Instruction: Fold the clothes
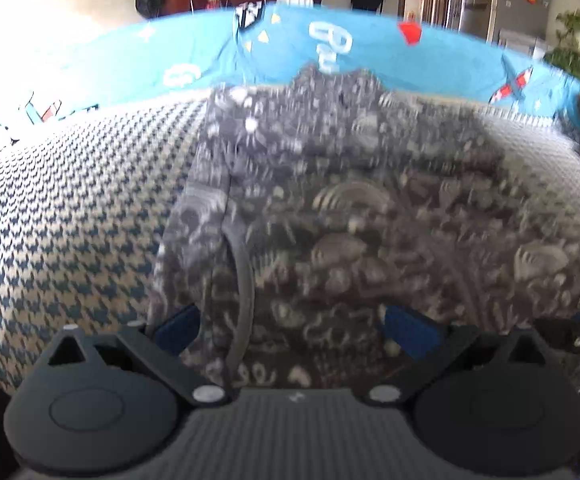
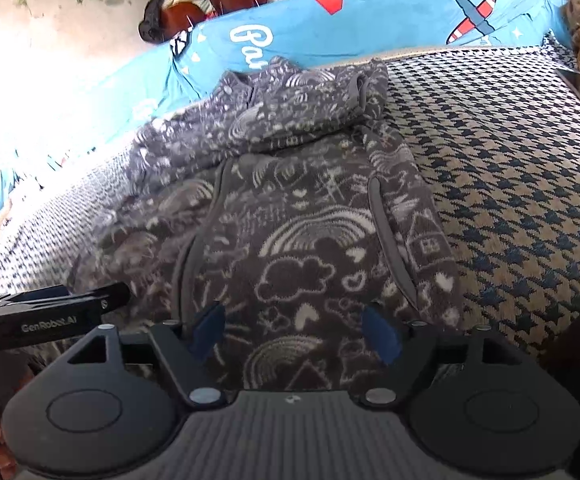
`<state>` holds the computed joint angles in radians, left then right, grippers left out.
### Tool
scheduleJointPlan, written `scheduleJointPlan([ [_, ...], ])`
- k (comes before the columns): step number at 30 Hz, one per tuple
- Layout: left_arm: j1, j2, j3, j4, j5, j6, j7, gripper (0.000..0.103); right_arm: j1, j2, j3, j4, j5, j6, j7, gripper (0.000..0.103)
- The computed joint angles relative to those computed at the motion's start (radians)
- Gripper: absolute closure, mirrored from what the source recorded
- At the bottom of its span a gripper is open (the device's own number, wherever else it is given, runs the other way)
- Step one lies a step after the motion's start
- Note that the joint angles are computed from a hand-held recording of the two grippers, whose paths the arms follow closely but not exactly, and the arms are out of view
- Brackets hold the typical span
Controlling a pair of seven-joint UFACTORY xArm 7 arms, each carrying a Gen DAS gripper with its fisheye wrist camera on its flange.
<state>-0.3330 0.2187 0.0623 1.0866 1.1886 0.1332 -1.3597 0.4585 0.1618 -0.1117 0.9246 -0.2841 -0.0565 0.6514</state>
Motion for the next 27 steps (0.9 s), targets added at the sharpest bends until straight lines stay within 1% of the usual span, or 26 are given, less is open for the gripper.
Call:
scheduleJointPlan([
  [3, 0.002, 0.009, -0.001, 0.024, -0.011, -0.008, 0.015, 0.0, -0.037, 0.005, 0.041, 0.01, 0.023, -0.02, -0.04, 0.026],
  [6, 0.006, 0.043, -0.013, 0.071, -0.094, 0.007, 0.104, 0.0, -0.067, 0.022, 0.077, 0.042, 0.06, -0.017, -0.098, 0.028],
  [7, 0.004, 0.055, -0.013, 0.088, -0.124, 0.012, 0.137, 0.0, -0.054, 0.033, 0.063, 0.06, 0.061, -0.015, -0.106, 0.029],
  [8, -0.005, 0.068, -0.008, 0.108, -0.143, 0.022, 0.159, 0.0, -0.028, 0.044, 0.033, 0.078, 0.056, -0.016, -0.106, 0.033],
  [9, -0.014, 0.082, 0.0, 0.129, -0.159, 0.028, 0.177, 0.0, -0.02, 0.055, 0.023, 0.095, 0.06, -0.018, -0.111, 0.034],
  [10, -0.021, 0.098, 0.006, 0.149, -0.178, 0.031, 0.197, 0.0, -0.048, 0.069, 0.053, 0.116, 0.079, -0.021, -0.131, 0.035],
  [12, -0.024, 0.129, 0.009, 0.187, -0.237, 0.039, 0.247, 0.0, -0.134, 0.103, 0.146, 0.163, 0.128, -0.024, -0.184, 0.045],
  [13, -0.024, 0.144, 0.008, 0.206, -0.269, 0.043, 0.273, 0.0, -0.144, 0.123, 0.158, 0.192, 0.145, -0.021, -0.199, 0.047],
  [17, -0.029, 0.197, 0.018, 0.26, -0.377, 0.071, 0.359, 0.0, -0.084, 0.218, 0.092, 0.322, 0.185, 0.013, -0.2, 0.059],
  [21, -0.047, 0.235, 0.042, 0.285, -0.477, 0.126, 0.412, 0.0, -0.082, 0.299, 0.079, 0.423, 0.213, 0.043, -0.193, 0.062],
  [23, -0.069, 0.245, 0.071, 0.282, -0.497, 0.145, 0.402, 0.0, -0.097, 0.327, 0.089, 0.451, 0.228, 0.063, -0.192, 0.062],
  [24, -0.081, 0.245, 0.091, 0.273, -0.49, 0.133, 0.386, 0.0, -0.094, 0.338, 0.084, 0.458, 0.234, 0.076, -0.184, 0.068],
  [25, -0.094, 0.244, 0.113, 0.261, -0.475, 0.112, 0.364, 0.0, -0.072, 0.342, 0.058, 0.451, 0.232, 0.063, -0.164, 0.07],
  [26, -0.105, 0.243, 0.126, 0.256, -0.466, 0.107, 0.355, 0.0, -0.039, 0.343, 0.018, 0.437, 0.226, 0.037, -0.14, 0.073],
  [27, -0.11, 0.242, 0.132, 0.255, -0.461, 0.109, 0.354, 0.0, -0.016, 0.344, -0.008, 0.431, 0.222, 0.026, -0.128, 0.073],
])
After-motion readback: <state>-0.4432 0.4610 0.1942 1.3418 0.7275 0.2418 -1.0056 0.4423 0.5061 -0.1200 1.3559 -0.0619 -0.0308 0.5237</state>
